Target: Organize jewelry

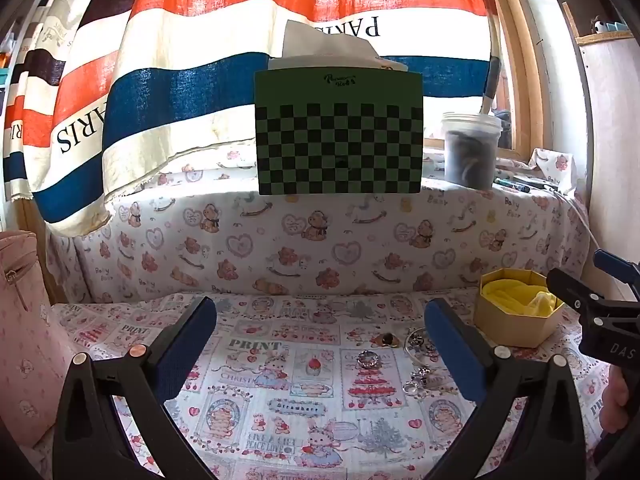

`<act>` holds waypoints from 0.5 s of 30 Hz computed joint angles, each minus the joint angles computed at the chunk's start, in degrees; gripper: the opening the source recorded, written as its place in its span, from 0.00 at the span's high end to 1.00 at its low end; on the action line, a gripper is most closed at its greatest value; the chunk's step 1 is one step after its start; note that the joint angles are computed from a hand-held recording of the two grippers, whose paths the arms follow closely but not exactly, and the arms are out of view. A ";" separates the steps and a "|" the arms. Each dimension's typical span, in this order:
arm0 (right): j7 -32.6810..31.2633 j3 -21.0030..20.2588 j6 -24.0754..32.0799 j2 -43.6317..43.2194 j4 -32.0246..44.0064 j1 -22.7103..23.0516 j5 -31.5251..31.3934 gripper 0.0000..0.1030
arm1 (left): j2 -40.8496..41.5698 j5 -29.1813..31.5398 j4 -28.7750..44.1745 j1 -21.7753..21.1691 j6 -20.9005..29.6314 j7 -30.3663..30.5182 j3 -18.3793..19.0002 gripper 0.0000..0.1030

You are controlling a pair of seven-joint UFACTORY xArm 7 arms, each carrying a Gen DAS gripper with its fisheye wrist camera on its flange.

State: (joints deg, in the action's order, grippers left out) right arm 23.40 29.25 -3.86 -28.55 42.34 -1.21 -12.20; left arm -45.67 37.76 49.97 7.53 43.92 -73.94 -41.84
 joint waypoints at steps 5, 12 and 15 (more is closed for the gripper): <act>0.07 -0.50 0.02 0.25 0.05 0.62 0.19 0.00 | -0.13 -0.21 -0.22 -0.55 0.22 0.08 0.46 0.00; -0.67 -1.58 -0.67 0.72 -0.43 1.20 0.33 0.00 | -1.28 -0.76 -1.29 -1.71 0.69 0.78 2.03 0.00; -0.28 -0.92 -0.09 0.54 -0.08 0.83 0.58 0.00 | -0.14 -0.34 0.26 -0.07 2.41 0.04 -0.09 0.00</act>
State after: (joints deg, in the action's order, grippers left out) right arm 23.12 28.34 -3.95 -28.01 42.26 -0.39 -11.63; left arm -45.81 37.42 50.23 7.46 46.32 -73.90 -41.93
